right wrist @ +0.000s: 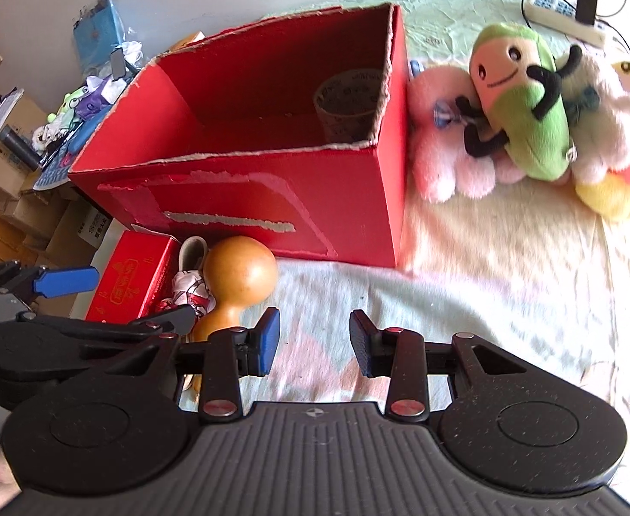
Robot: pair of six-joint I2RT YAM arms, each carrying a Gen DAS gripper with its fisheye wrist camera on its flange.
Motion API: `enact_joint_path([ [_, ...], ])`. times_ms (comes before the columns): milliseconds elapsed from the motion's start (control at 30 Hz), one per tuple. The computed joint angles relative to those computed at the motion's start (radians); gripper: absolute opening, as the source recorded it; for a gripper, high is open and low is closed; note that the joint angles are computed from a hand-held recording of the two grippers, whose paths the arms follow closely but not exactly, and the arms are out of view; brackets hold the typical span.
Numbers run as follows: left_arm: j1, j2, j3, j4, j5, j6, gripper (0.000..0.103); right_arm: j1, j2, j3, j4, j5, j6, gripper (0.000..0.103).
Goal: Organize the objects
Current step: 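Withdraw the right gripper and move it toward the orange gourd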
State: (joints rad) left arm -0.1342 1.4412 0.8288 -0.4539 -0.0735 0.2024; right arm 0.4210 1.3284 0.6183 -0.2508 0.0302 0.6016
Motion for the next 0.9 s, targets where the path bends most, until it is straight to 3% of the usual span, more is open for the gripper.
enact_joint_path([
  [500, 0.061, 0.055, -0.008, 0.027, 0.072, 0.054, 0.092, -0.030, 0.049, -0.032, 0.111, -0.077, 0.046, 0.038],
  [733, 0.157, 0.048, -0.031, 0.034, 0.235, 0.117, 0.090, -0.055, 0.077, -0.046, 0.178, -0.138, 0.053, 0.038],
  [900, 0.219, 0.025, -0.048, 0.027, 0.393, 0.179, 0.080, -0.079, 0.121, -0.048, 0.230, -0.204, 0.069, 0.038],
])
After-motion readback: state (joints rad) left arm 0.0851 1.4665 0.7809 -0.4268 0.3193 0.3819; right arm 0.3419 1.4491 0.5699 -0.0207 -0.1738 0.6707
